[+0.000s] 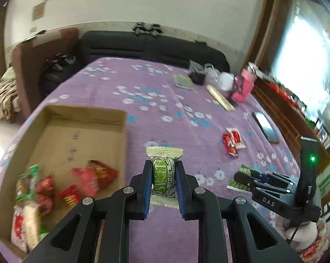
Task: Organize snacks
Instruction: 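Grasp the small green-and-white candy with the left gripper while the right grasps the green pea bag, then carry both snacks over the tray and open both grippers to drop them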
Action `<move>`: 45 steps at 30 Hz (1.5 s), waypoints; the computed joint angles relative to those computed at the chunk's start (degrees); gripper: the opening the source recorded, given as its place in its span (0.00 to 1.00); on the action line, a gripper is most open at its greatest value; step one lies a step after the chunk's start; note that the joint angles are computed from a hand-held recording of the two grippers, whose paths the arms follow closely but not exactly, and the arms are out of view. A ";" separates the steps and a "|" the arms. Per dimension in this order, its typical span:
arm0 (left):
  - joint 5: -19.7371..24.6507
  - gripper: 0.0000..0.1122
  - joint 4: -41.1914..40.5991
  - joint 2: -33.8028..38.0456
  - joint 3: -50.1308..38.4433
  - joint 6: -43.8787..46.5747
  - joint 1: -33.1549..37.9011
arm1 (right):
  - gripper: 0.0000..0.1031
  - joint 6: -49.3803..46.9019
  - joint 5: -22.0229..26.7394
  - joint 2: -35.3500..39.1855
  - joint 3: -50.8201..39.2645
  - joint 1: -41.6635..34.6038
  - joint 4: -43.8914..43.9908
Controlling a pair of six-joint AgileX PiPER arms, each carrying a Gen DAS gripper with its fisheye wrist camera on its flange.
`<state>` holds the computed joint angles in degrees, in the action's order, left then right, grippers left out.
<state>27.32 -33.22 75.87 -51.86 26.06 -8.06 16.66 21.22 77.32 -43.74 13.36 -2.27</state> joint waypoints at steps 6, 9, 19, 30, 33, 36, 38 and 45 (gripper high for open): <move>3.26 0.18 -11.18 -4.42 4.25 11.89 10.58 | 0.27 21.30 6.72 -1.37 -4.45 11.71 -20.44; 5.59 0.18 -15.84 -5.34 5.60 17.45 16.18 | 0.28 28.28 10.35 0.33 -7.98 17.84 -27.74; 11.01 0.18 -22.62 -4.68 6.77 27.64 30.98 | 0.28 32.42 17.54 11.08 -22.92 31.84 -33.97; 9.05 0.18 -20.34 2.30 3.36 27.43 32.57 | 0.28 17.60 14.34 21.21 -33.96 32.48 -16.26; 7.29 0.18 -17.55 4.73 1.08 24.58 30.63 | 0.28 13.48 14.05 24.50 -37.06 31.25 -11.17; 5.06 0.18 -13.42 6.82 -1.29 20.22 28.32 | 0.28 9.29 14.32 27.75 -40.30 29.54 -5.67; 3.32 0.18 -10.23 8.04 -2.69 16.90 26.66 | 0.28 8.28 14.94 29.99 -42.77 28.80 -3.93; -2.36 0.18 -0.16 10.79 -5.61 6.10 22.96 | 0.28 6.20 16.82 36.05 -49.96 26.34 -0.63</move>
